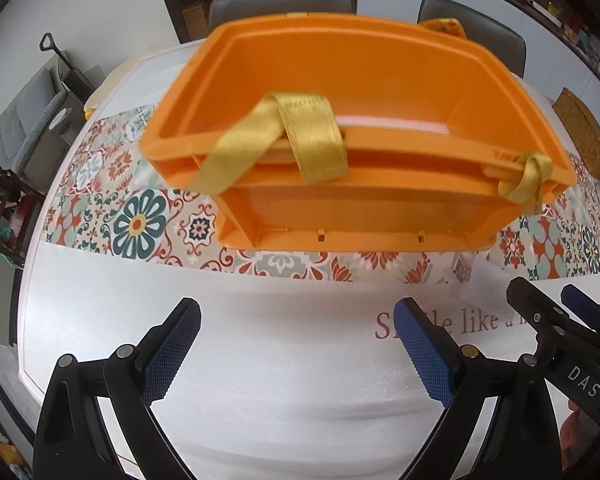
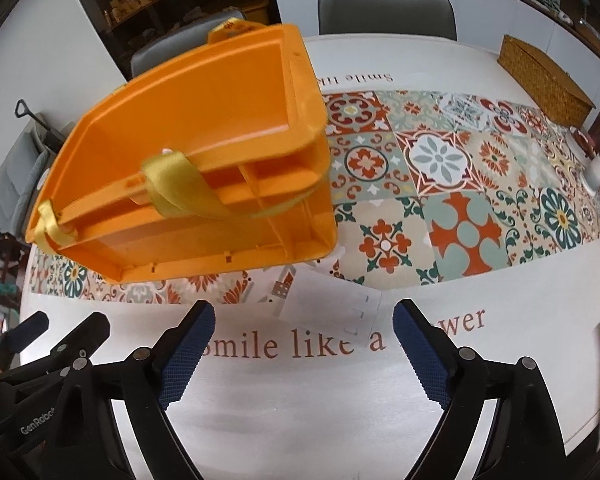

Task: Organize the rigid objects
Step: 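Close the right tool on the white card and lift it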

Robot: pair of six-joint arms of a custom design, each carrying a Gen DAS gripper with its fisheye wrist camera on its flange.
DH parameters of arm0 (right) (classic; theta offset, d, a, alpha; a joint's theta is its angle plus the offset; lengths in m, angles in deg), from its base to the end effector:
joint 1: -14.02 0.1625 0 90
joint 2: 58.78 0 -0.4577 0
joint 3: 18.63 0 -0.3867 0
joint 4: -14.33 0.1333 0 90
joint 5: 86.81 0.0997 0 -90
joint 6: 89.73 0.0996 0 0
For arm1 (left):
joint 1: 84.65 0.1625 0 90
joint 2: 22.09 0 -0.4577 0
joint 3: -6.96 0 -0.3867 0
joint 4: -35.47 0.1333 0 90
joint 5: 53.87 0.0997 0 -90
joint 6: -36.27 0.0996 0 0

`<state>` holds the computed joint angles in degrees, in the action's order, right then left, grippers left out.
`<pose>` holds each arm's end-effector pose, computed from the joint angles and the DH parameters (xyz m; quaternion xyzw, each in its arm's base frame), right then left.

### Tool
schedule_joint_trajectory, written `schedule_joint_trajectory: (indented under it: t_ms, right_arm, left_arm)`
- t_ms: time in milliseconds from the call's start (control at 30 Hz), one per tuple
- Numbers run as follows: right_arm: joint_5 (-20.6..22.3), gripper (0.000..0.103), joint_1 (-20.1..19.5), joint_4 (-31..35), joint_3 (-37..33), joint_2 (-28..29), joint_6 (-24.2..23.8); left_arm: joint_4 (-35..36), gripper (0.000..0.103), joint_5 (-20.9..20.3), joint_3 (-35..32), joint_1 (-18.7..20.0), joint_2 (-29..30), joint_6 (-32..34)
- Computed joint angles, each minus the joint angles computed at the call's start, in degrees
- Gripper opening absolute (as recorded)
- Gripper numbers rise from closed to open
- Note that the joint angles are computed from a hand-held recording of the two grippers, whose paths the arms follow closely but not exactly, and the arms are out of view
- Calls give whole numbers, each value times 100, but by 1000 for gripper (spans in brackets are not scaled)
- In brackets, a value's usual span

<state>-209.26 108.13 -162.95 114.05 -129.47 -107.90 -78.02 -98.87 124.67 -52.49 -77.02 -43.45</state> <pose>0.1126 -0.4521 0.2196 0.1210 -0.9310 0.1752 0.2963 -0.2915 -0.4239 0.0756 -0.0388 0.8787 -0.2236 0.4200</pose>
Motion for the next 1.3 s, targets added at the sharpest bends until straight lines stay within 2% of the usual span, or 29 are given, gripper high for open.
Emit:
schedule_joint_trajectory:
  t_ms: [367,767,1300]
  right_arm:
    - [-153,94,-261,44,-57,306,100]
    - [-342,94,-376,-224,-114,658,-9]
    - [-374,93,-561,-453,-356,1057,-102]
  left_arm:
    - [-149,99,-75,-47,201,269,211]
    - [-179,99,218,-117,227,581,365]
    - [-258,99,259,-108,335,704,485]
